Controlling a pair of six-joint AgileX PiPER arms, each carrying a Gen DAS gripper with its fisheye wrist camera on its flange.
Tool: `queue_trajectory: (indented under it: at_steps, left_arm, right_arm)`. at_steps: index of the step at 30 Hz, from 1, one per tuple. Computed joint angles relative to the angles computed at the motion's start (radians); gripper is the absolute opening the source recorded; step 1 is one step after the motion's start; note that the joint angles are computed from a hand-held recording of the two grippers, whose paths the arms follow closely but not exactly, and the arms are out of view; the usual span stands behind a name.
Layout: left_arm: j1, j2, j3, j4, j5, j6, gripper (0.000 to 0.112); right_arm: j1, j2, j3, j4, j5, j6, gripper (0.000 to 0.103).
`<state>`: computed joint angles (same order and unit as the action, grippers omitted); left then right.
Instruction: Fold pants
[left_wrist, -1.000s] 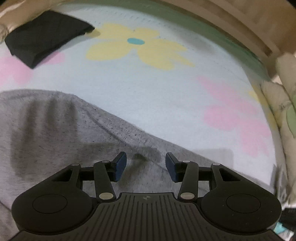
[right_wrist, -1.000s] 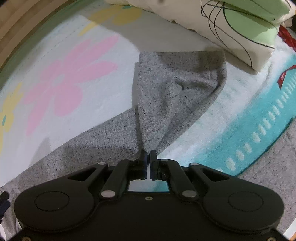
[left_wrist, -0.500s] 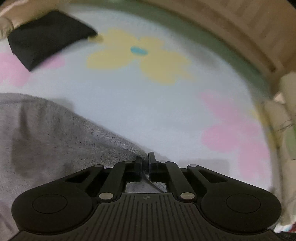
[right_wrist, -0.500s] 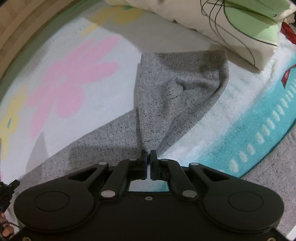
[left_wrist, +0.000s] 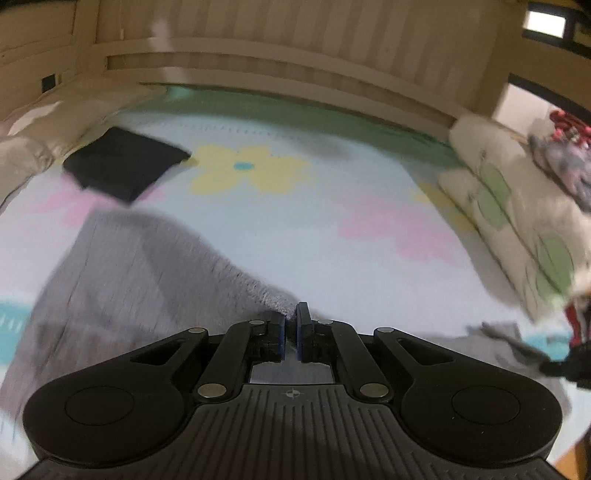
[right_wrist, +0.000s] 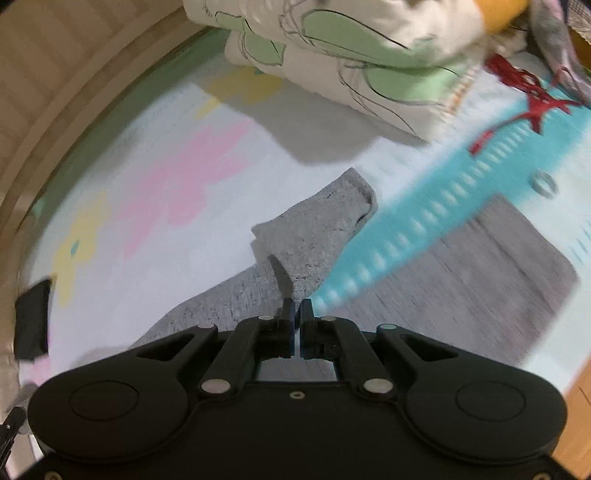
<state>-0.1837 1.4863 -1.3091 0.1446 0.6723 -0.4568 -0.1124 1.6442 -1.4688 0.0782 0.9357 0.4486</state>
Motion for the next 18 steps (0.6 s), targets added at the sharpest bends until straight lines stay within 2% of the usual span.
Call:
queue_trajectory:
  at_steps: [5, 9, 11, 13, 15, 16, 17, 18]
  left_arm:
    - [-0.065, -0.163, 0.269, 0.043, -0.006, -0.084, 0.005]
    - [-0.111, -0.134, 0.360, 0.097, -0.031, -0.155, 0.005]
    - [-0.095, -0.113, 0.364, 0.066, -0.034, -0.090, 0.005]
    - [-0.089, -0.065, 0.350, 0.048, -0.037, -0.053, 0.005]
    - [-0.087, -0.036, 0.348, 0.072, -0.075, -0.077, 0.005]
    - [-0.092, -0.025, 0.342, 0.104, -0.089, -0.108, 0.005]
    - [-0.100, -0.012, 0.333, 0.134, -0.097, -0.132, 0.005]
    - [-0.107, 0.000, 0.324, 0.161, -0.100, -0.149, 0.005]
  right_arm:
    - [-0.015, -0.147, 0.244, -0.009, -0.007, -0.040, 0.006]
    - [-0.017, -0.170, 0.344, -0.026, -0.010, -0.049, 0.006]
    - [-0.016, -0.162, 0.359, -0.039, -0.001, -0.068, 0.011]
    - [0.003, -0.176, 0.379, -0.101, -0.002, -0.041, 0.021]
    - [0.039, -0.220, 0.404, -0.190, -0.030, 0.035, 0.025]
    - [0.051, -0.234, 0.407, -0.216, -0.040, 0.054, 0.036]
    - [0.062, -0.244, 0.405, -0.233, -0.054, 0.066, 0.055]
    - [0.082, -0.249, 0.399, -0.262, -0.067, 0.093, 0.062]
